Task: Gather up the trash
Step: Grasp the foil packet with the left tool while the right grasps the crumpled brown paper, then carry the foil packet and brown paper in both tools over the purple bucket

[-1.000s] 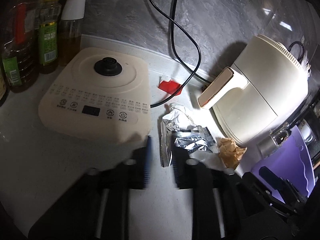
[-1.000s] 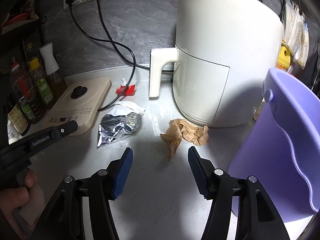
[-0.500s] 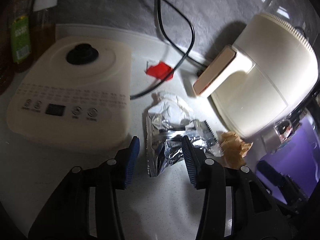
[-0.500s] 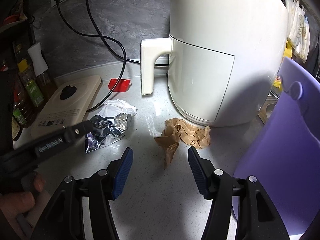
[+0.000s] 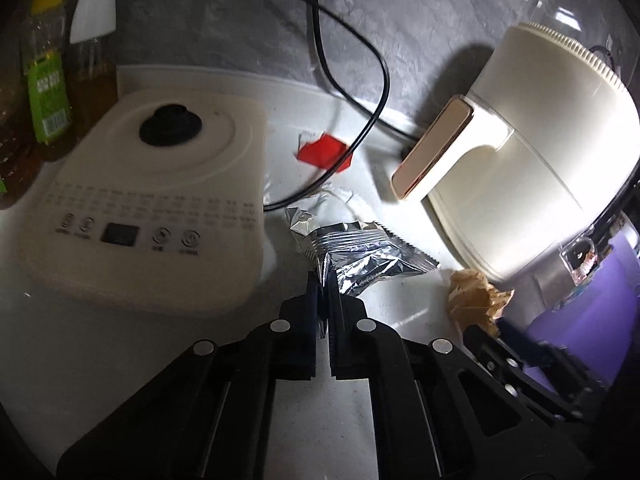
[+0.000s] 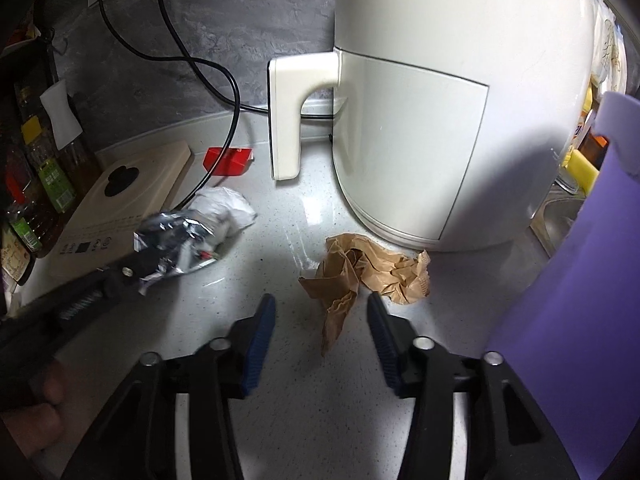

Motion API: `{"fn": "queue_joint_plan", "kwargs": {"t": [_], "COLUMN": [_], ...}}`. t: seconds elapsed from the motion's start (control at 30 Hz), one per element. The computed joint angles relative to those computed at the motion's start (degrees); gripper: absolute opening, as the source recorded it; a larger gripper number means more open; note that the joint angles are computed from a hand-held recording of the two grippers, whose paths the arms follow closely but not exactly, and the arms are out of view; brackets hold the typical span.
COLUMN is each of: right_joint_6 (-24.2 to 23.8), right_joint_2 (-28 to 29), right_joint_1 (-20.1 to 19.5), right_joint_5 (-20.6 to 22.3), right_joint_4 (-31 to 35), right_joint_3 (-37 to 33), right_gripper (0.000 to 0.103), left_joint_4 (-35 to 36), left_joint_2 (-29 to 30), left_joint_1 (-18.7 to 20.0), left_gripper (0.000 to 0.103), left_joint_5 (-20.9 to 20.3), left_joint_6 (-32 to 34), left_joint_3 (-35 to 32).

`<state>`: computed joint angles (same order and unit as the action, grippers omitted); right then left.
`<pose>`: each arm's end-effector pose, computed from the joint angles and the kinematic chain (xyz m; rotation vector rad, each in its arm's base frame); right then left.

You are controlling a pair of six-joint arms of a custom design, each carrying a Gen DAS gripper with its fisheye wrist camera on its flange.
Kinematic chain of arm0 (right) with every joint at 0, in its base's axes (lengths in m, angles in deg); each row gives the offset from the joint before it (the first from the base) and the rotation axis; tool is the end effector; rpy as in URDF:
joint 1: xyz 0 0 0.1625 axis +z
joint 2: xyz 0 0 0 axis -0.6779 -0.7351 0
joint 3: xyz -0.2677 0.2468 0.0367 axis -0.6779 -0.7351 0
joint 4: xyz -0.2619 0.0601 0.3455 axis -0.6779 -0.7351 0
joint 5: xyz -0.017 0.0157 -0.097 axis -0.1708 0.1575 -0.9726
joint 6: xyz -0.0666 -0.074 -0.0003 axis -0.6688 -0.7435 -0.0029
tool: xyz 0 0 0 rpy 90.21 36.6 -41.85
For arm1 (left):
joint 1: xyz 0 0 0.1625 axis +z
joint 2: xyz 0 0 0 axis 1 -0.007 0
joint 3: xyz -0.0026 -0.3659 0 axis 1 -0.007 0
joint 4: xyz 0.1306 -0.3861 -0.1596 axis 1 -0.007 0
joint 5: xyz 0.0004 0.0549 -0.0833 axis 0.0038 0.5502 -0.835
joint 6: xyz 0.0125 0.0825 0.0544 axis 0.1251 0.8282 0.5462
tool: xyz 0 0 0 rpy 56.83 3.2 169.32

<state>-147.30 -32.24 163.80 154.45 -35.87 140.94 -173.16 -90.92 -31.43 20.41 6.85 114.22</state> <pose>0.2845 -0.3859 -0.0326 0.0419 -2.1021 0.9795 -0.0661 -0.4457 0.1947 0.5602 2.6546 -0.7988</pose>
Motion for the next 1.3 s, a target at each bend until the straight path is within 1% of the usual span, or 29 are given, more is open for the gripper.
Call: {"fn": "queue_joint_plan", "kwargs": {"t": [0.03,0.07,0.1,0.23,0.33,0.43,0.53,0.57,0.7,0.83,0.93,1.2,1.3], "right_joint_6": [0.34,1.37,1.79,0.19,-1.07,-0.96,-1.72,-1.98,-4.26,-7.05,-8.61,-9.93,-9.56], "right_joint_2": [0.14,0.3,-0.04,-1.48,-2.84,-4.4,-6.4,-7.01,-10.54,-14.13,-16.2,-23.12,-25.79], "right_joint_1": [-0.29,-0.7,-0.78,0.87,2.91,5.04,7.98,8.74,12.01,14.71,15.97,18.75,19.32], "right_joint_5": [-0.51,-1.46,-1.99,-2.19,-2.08,-2.43,-2.05,-1.87,-1.01,0.29,1.53,5.58,7.39], "right_joint_4": [0.71,2.12,2.15,0.14,-1.08,-1.29,-2.13,-2.39,-4.17,-6.33,-7.87,-10.32,-10.79], "right_joint_3": [-0.21,-0.46,-0.05,1.75,3.02,3.82,4.58,4.78,5.79,7.19,8.07,12.44,14.57], "right_gripper": [0.014,0.006,0.003,0.002,0.002,0.002,0.002,0.002,0.002,0.002,0.002,0.002,0.002], "left_joint_4": [0.14,0.21,0.26,0.6,1.61,3.09,4.87,5.76,7.65,8.06,8.65,8.71,8.39], "left_joint_2": [-0.77,-1.61,-2.45,-5.55,-8.3,-11.89,-15.52,-17.06,-20.36,-21.03,-21.51,-19.4,-18.07], "left_joint_1": [-0.38,-0.84,-1.31,-3.07,-4.61,-6.92,-9.62,-11.01,-15.13,-18.8,-21.5,-27.78,-29.77], "left_gripper": [0.005,0.005,0.005,0.005,0.005,0.005,0.005,0.005,0.005,0.005,0.005,0.005,0.005], "left_joint_5": [0.12,0.27,0.49,1.9,3.33,5.12,7.01,7.85,9.96,11.52,12.21,11.91,11.56], "left_joint_6": [-0.06,-0.16,-0.35,-2.07,-3.1,-4.51,-5.8,-6.4,-7.74,-8.91,-9.77,-11.68,-12.18], "left_joint_3": [0.39,0.86,1.36,3.09,4.02,5.04,5.67,5.86,6.07,5.77,5.65,5.69,5.89]}}
